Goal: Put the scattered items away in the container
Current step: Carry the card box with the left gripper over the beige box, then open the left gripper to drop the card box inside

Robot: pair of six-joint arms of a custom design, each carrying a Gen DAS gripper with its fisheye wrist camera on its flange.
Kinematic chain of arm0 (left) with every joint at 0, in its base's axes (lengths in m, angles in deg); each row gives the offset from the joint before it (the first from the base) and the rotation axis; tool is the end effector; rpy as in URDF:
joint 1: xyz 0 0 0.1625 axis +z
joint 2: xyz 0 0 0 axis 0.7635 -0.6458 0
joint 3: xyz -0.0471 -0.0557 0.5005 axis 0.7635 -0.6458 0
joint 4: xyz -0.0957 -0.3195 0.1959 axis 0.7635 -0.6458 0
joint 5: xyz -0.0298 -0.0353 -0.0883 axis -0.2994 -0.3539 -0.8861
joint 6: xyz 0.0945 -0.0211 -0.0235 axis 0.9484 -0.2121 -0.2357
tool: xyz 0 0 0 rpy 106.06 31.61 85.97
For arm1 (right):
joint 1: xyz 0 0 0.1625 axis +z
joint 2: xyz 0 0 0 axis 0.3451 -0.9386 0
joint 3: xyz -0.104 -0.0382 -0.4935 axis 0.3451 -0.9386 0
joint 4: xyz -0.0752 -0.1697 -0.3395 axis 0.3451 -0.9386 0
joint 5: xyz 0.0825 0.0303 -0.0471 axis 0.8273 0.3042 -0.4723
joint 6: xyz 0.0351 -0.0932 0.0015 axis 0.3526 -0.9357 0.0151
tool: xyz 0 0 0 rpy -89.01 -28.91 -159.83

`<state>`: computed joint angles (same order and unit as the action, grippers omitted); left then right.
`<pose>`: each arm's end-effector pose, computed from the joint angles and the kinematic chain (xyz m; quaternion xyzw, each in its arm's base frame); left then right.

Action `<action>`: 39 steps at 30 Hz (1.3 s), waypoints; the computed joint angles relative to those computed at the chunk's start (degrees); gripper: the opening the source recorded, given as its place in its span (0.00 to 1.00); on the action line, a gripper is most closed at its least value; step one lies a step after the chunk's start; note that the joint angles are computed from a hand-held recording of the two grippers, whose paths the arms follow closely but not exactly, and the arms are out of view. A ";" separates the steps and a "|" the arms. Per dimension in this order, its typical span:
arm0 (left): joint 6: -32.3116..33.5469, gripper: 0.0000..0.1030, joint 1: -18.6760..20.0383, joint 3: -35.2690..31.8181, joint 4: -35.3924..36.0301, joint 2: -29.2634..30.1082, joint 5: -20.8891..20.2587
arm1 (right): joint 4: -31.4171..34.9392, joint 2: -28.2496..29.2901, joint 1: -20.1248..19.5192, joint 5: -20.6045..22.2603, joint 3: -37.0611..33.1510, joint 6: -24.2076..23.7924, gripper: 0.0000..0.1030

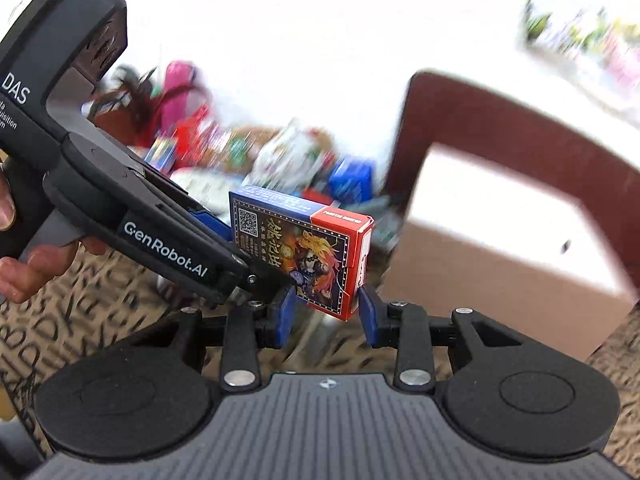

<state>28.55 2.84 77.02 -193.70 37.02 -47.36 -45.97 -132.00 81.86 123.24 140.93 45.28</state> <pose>-0.2042 -0.5211 0.0957 0.4594 0.8694 -0.1632 0.0805 0.1623 -0.3766 0.0938 0.2579 -0.7814 0.4287 0.3729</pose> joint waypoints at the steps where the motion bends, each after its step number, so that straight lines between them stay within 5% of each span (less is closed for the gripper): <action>1: 0.43 0.52 -0.83 -0.84 -0.16 0.03 -0.12 | -0.64 -1.12 0.29 0.13 0.03 -0.63 0.38; 9: 3.26 0.50 -5.07 -10.07 1.32 3.64 -0.26 | -1.34 -7.73 -0.69 0.57 -2.99 -3.95 0.38; 22: 3.03 0.57 -1.48 -25.04 11.21 15.77 -1.79 | 4.40 -6.85 -11.80 -4.11 -8.40 1.62 0.38; 26: 2.33 0.66 -0.90 -28.04 13.70 18.07 -1.20 | 7.20 -6.45 -13.29 -4.22 -10.15 2.87 0.40; 28: 2.47 0.74 -0.72 -28.42 12.73 18.85 0.05 | 3.72 -5.52 -13.05 -1.89 -9.93 0.64 0.66; 30: 3.64 0.76 -0.15 -28.23 11.35 18.86 -1.35 | -3.55 -4.80 -12.96 -0.57 -7.95 -2.62 0.78; 39: 5.51 0.88 -1.65 -23.98 5.42 17.55 0.63 | -7.87 -5.83 -12.90 0.28 -4.66 -0.78 0.89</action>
<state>34.06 1.19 53.04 -188.28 54.57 -46.73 -53.84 -137.82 68.96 123.52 136.27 44.50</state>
